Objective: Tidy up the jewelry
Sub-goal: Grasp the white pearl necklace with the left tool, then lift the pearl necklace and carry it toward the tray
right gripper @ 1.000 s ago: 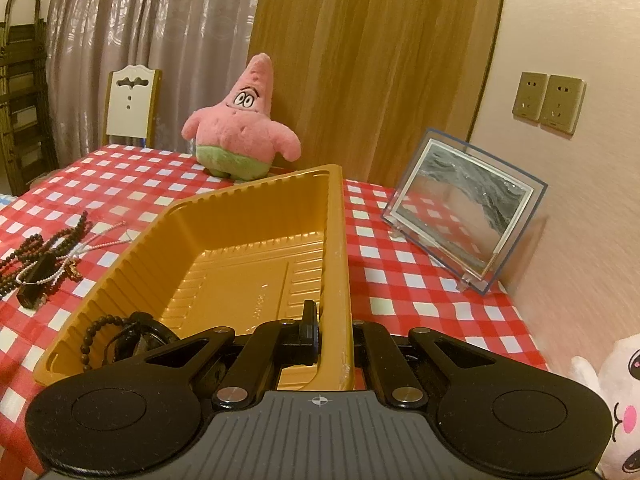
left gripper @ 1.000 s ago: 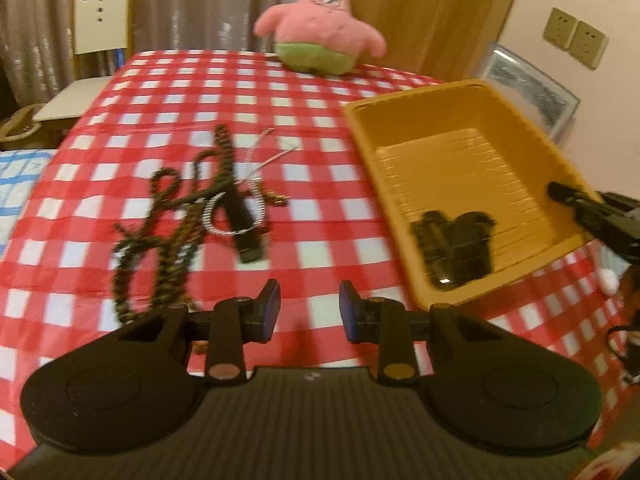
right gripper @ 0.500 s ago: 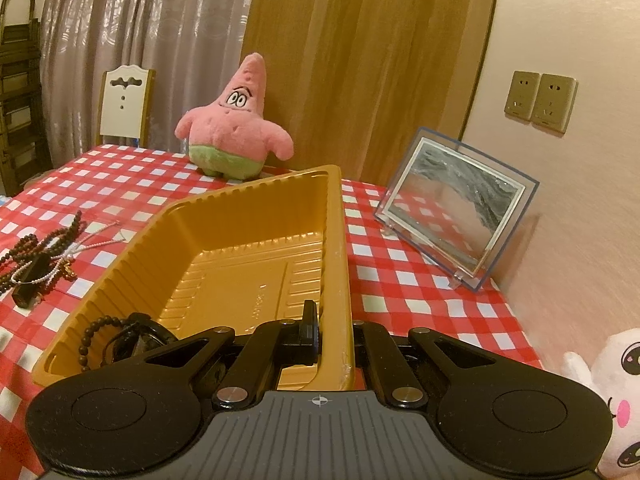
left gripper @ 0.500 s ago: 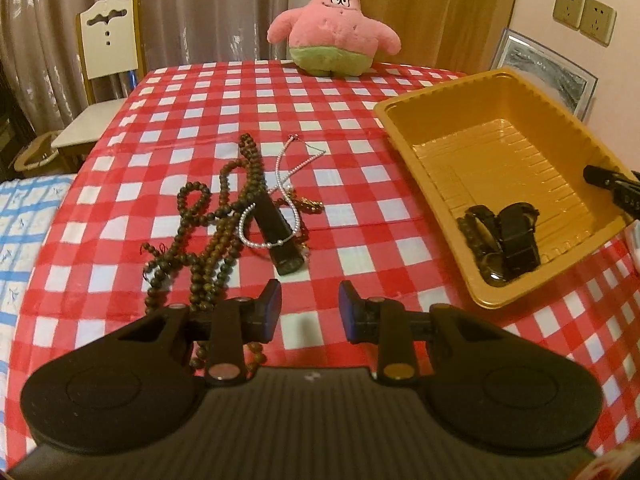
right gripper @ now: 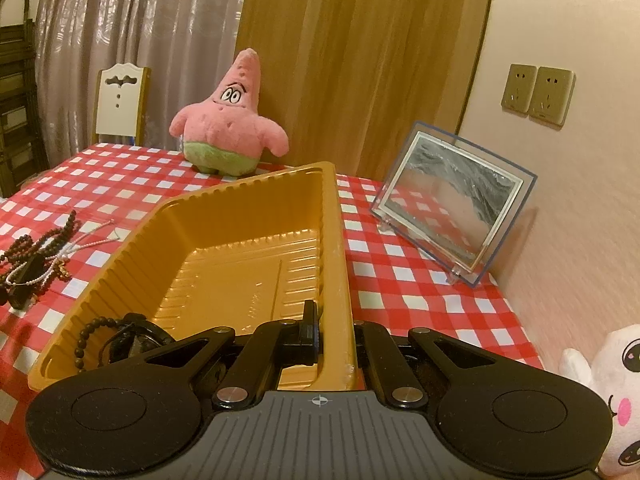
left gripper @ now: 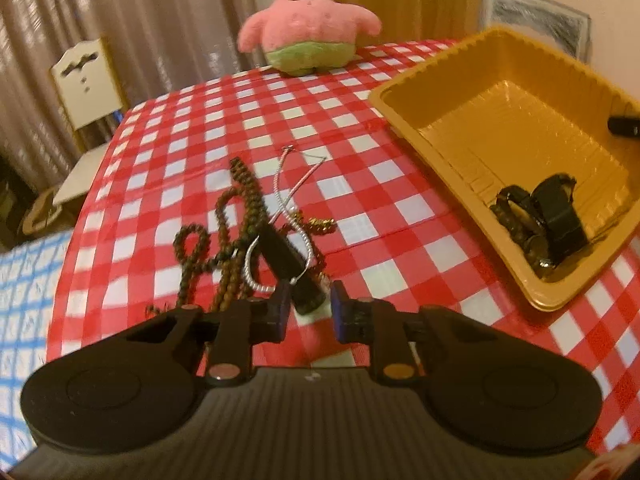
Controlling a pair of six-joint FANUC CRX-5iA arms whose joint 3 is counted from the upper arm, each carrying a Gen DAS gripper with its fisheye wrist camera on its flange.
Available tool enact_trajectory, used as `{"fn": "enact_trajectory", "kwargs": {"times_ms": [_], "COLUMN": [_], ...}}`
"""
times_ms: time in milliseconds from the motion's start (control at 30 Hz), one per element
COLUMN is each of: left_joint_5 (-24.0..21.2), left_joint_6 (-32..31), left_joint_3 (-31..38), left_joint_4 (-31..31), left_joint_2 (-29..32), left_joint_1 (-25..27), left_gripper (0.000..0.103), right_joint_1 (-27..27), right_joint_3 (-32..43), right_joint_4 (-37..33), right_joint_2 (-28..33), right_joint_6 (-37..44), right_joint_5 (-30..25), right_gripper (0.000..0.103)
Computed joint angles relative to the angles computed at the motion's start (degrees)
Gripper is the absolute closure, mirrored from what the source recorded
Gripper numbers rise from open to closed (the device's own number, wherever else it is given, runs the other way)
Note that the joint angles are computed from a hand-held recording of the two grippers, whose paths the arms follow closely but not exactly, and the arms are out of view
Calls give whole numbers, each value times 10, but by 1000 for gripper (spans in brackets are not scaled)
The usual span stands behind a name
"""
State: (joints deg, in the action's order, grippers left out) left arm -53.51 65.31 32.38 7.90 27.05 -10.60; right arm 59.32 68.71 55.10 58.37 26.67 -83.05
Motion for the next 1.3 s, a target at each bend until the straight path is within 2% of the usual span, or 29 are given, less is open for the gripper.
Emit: {"fn": "enact_trajectory", "kwargs": {"times_ms": [333,567,700,833,1033,1167,1300], "left_joint_5": [-44,-46,-36,-36,-18,-13,-15], "left_joint_6": [-37,-64,-69,-65,-42,-24,-11], "left_joint_3": [104,135,134,136,115,108,131], "left_joint_4": [-44,-91,-126,-136,-110,-69,-44], "left_joint_2": [70,88,86,86,67,56,63], "left_joint_1": [-18,-33,-43,-44,-29,-9,9], "left_gripper": [89,91,98,100,100,100,100], "right_joint_1": [-2,-2,-2,-2,-2,-3,-2], "right_joint_3": [-15,-21,-33,-36,-36,-37,-42], "right_joint_4": [-2,-3,-3,-3,-3,-3,-2], "right_joint_2": [-8,-11,-17,-18,-18,-19,-21], "right_joint_6": [-8,-14,-20,-22,-22,-22,-23], "right_joint_5": [4,6,9,10,10,11,13], "right_gripper": [100,100,100,100,100,100,100]}}
